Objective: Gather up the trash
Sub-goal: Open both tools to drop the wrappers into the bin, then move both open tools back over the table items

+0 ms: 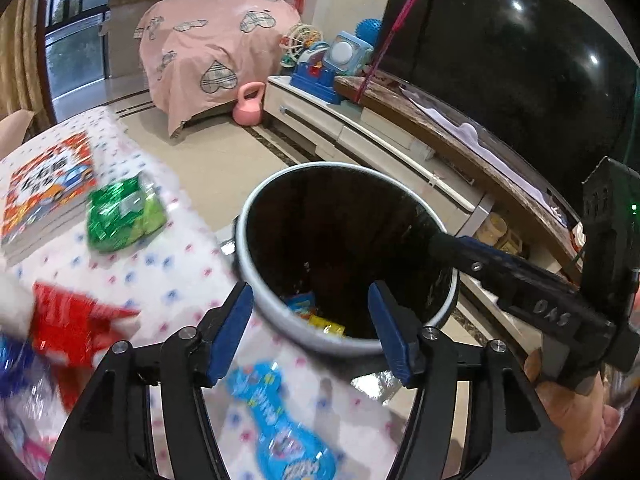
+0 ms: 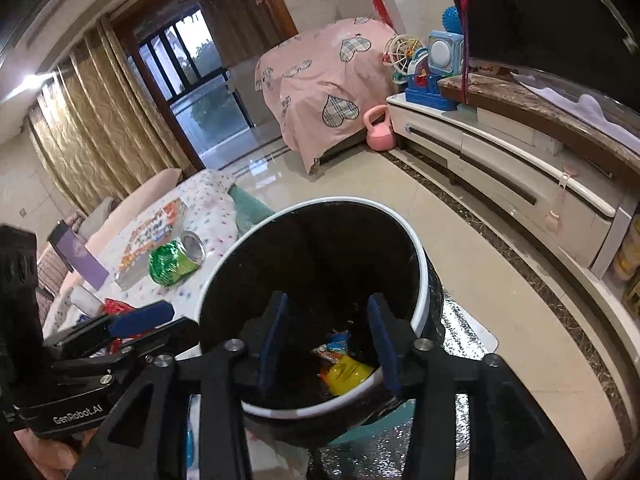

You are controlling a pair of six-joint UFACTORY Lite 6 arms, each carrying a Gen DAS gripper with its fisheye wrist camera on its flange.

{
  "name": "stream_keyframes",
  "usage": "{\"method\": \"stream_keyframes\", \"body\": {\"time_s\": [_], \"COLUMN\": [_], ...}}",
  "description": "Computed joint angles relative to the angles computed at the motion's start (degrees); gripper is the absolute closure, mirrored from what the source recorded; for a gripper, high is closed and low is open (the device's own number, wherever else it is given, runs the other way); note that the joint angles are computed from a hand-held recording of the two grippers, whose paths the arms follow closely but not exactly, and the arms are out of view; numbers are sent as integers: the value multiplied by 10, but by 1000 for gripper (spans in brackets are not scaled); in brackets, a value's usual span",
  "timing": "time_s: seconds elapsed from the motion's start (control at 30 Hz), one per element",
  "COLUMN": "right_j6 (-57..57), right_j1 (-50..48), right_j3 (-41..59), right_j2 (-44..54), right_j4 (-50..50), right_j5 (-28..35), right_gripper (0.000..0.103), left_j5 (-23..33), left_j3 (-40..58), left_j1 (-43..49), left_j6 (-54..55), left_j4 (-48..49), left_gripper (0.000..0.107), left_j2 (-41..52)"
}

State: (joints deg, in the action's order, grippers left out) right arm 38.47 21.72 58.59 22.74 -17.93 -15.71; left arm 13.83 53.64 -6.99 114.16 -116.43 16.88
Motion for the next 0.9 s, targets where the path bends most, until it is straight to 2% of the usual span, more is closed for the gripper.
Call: {"method": "stream_keyframes", "body": {"time_s": [0.07, 0.17, 0.2, 0.33, 0.57, 0.8, 0.9], "right_j6": [-7, -37, -49, -97, -165, -230, -262], "right_j1": [6, 28, 38, 81, 171, 259, 289], "right_j3": [-23, -59, -72, -101, -127, -116, -97], "right_j2": [-19, -49, -60, -85, -94, -63, -39], "right_j4": [15, 64, 83, 160, 279, 378, 420], "right_j5": [-13, -31, -36, -46, -62, -73, -72], "right_gripper": [36, 25, 24, 22, 22, 22, 22], "left_j5": [11, 33, 37, 58, 101, 159, 193], "left_j3": [-45, -111, -130, -210, -319, -399, -406], "left_j1": [19, 51, 59, 108, 229, 399, 482], "left_j6": [35, 44, 53, 54, 18, 18, 28], "left_j4": [-33, -37, -44, -21, 80, 171, 214], "left_gripper": [44, 44, 44, 44, 44, 43, 42], "left_j2": [-31, -79, -92, -161, -269, -348, -342]}}
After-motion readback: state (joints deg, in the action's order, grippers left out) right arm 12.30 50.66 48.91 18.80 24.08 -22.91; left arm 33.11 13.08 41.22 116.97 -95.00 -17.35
